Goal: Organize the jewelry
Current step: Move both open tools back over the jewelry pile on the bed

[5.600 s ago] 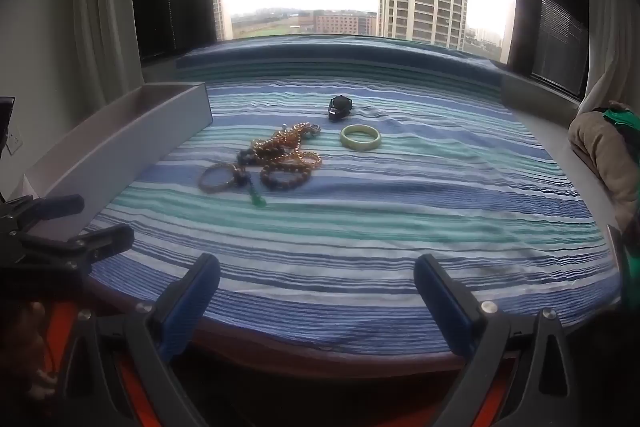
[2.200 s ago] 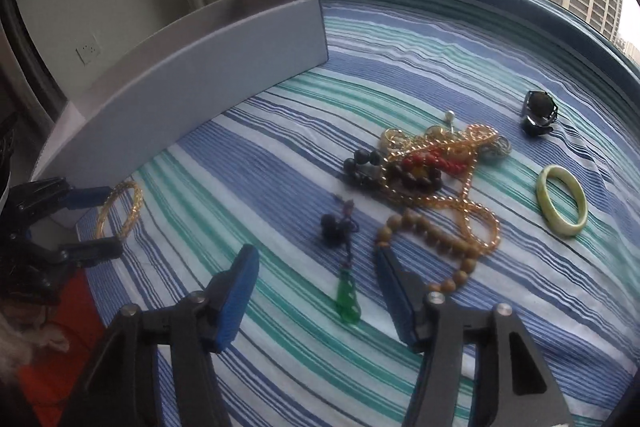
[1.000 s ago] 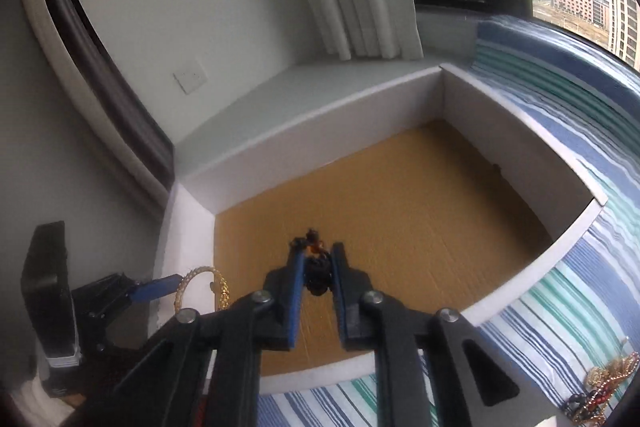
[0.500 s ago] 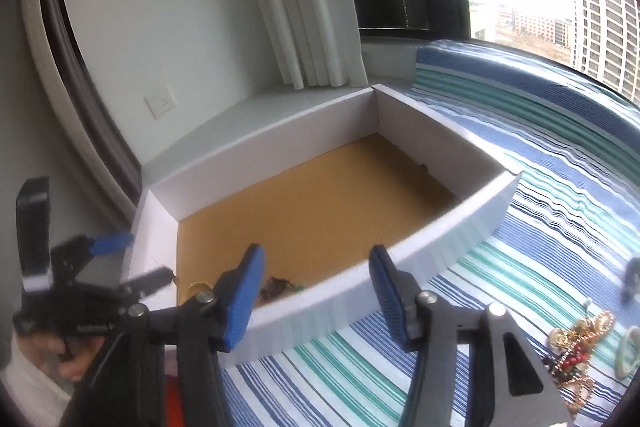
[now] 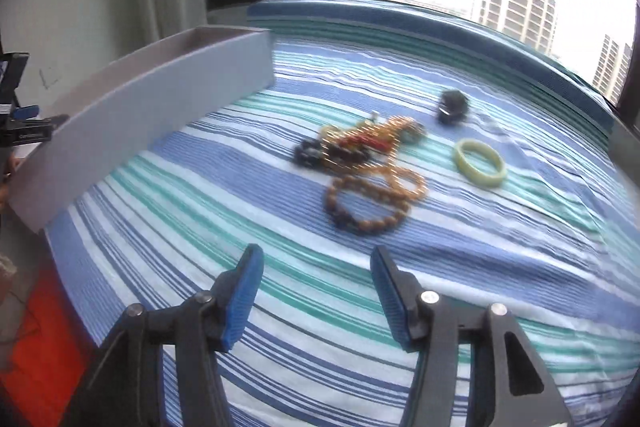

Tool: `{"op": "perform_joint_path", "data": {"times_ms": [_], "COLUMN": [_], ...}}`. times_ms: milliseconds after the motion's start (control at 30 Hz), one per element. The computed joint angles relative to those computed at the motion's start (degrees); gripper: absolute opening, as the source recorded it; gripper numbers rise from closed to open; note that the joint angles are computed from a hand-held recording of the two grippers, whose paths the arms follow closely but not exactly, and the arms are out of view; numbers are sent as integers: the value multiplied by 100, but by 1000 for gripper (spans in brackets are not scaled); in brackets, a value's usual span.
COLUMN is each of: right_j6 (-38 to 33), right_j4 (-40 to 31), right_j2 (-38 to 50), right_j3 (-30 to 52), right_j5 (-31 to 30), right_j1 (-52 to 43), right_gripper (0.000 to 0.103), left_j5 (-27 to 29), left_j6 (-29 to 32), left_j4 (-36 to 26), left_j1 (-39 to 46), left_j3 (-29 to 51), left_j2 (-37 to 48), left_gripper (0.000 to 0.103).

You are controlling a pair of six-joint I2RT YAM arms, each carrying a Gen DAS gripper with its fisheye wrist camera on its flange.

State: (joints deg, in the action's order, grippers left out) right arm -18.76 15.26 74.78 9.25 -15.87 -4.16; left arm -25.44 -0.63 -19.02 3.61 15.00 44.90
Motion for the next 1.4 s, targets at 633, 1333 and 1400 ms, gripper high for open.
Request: {"op": "perform_joint_path", "data": {"times_ms": [633, 1333, 1400], "right_j6": [-1547, -1074, -1066], "right_j4": [1096, 1368, 1322], "right_j2": [1839, 2608, 2750], "right_j3": [-8, 633, 715], "right_j5": [-1390, -633, -606], "right_j1": [-4197, -4489, -4501], "right_gripper": [76, 84, 84], "left_j5": [-956, 512, 550], "left_j6": [-2557, -3382, -3397], "left_j4": [-2465, 2016, 2127], "left_j1": [-3698, -4981, -4953], "left_j3": [934, 1553, 1500], "left_j2": [-1454, 5428, 5426], "left_gripper": [102, 102, 102]}}
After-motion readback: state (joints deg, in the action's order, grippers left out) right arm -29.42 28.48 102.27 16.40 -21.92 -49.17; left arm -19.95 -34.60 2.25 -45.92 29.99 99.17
